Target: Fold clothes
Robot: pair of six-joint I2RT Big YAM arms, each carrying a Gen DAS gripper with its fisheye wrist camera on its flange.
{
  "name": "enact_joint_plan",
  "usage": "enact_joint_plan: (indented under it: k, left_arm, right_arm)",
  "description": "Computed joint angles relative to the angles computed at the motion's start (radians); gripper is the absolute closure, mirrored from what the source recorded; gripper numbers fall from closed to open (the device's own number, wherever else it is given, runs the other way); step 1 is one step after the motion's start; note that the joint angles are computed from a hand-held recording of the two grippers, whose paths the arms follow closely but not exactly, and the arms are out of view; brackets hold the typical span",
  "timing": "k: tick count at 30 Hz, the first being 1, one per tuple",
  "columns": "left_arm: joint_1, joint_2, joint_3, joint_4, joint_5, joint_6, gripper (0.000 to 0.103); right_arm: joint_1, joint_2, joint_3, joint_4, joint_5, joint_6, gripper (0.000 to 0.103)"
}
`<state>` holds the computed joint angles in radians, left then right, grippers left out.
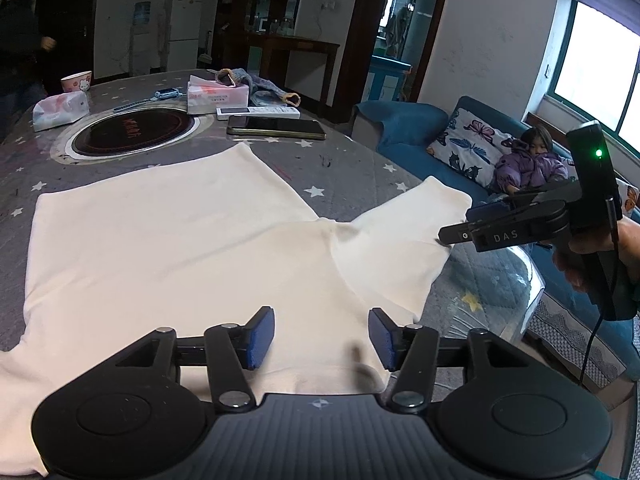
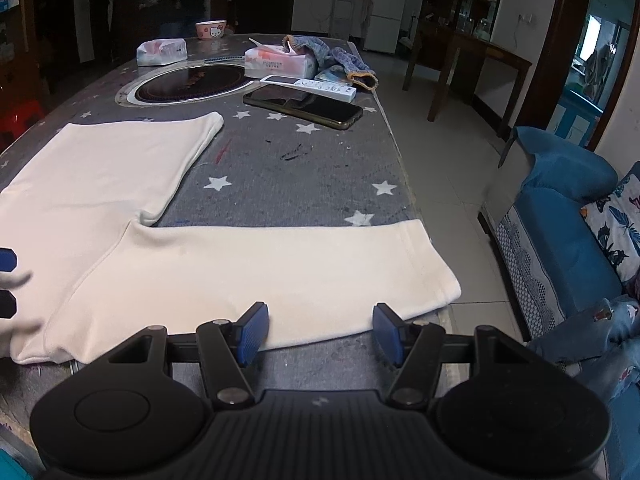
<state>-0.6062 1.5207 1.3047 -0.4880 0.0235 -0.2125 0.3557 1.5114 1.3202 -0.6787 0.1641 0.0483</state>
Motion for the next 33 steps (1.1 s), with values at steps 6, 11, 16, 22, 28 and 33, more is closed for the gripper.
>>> enact_joint_plan:
  k: [6,11,16,22,28,33]
  left_arm:
    - [0.004,-0.006,-0.007,0.023,-0.002,-0.009,0.034]
    - [0.005,-0.011,-0.011,0.032,-0.011,-0.018,0.027]
    - [0.007,-0.015,-0.016,0.042,-0.016,-0.023,0.016]
    - [0.006,-0.022,-0.028,0.072,-0.042,-0.039,0.002]
    - [0.010,-0.022,-0.029,0.083,-0.062,-0.048,0.000]
    - [0.011,-0.017,-0.023,0.071,-0.067,-0.056,0.000]
  right_arm:
    - [-0.006,-0.003,-0.006,-0.002,0.008,0.009,0.044]
    - [-0.005,-0.004,-0.007,-0.002,0.007,0.011,0.044]
    - [-0.004,-0.005,-0.007,0.000,0.007,0.010,0.044]
    - [-0.009,-0.009,-0.013,0.003,0.011,0.015,0.044]
    - [-0.023,-0.022,-0.030,0.010,0.016,0.033,0.044]
    - [-0.040,-0.042,-0.054,0.029,0.022,0.049,0.044]
